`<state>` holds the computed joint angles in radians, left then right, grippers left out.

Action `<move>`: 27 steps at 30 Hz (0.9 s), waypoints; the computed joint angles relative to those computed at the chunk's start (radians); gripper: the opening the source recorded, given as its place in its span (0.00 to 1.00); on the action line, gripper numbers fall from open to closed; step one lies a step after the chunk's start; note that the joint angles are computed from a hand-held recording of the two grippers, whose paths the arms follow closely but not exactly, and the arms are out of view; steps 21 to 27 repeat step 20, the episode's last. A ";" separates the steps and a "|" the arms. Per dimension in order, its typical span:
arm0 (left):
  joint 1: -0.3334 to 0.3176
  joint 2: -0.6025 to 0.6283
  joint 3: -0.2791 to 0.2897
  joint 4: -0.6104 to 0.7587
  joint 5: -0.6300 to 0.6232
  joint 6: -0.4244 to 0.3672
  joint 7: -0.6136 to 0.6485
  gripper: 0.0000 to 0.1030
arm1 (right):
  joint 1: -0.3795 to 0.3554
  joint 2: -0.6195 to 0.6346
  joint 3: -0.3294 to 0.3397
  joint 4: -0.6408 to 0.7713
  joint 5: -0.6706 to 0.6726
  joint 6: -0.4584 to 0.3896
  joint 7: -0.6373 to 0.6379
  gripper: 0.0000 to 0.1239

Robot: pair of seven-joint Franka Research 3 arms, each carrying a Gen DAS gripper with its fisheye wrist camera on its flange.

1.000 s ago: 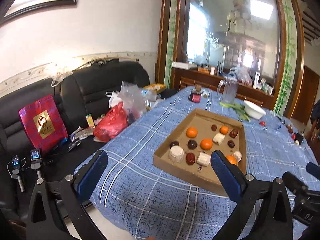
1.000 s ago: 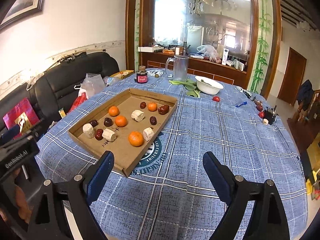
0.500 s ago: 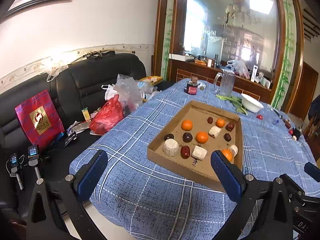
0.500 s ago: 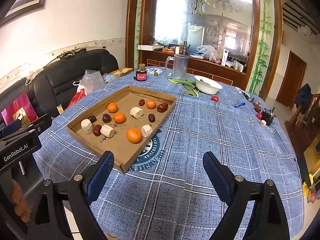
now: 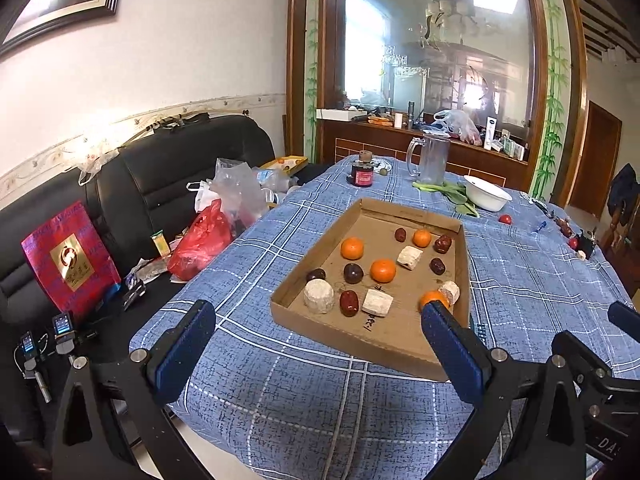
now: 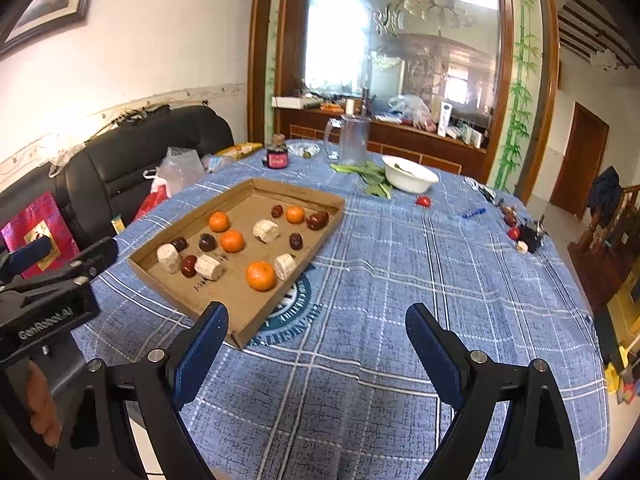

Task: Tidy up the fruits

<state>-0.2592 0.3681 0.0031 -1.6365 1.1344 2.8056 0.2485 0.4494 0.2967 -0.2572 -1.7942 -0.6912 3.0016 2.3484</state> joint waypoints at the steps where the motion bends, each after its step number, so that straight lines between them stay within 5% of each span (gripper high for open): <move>1: -0.001 0.000 0.000 0.000 0.000 0.000 -0.002 1.00 | 0.009 0.002 -0.010 0.003 -0.016 0.004 0.010 0.75; 6: -0.004 -0.001 0.005 0.001 0.016 0.012 -0.010 1.00 | 0.039 0.002 -0.043 0.012 -0.096 0.009 0.072 0.75; 12: -0.004 0.006 -0.001 0.012 -0.012 0.005 0.025 1.00 | -0.008 0.009 0.013 0.022 -0.044 -0.027 0.027 0.75; 27: -0.007 0.012 0.001 0.019 -0.032 -0.004 0.038 1.00 | -0.014 0.012 0.021 0.024 -0.024 -0.035 0.005 0.75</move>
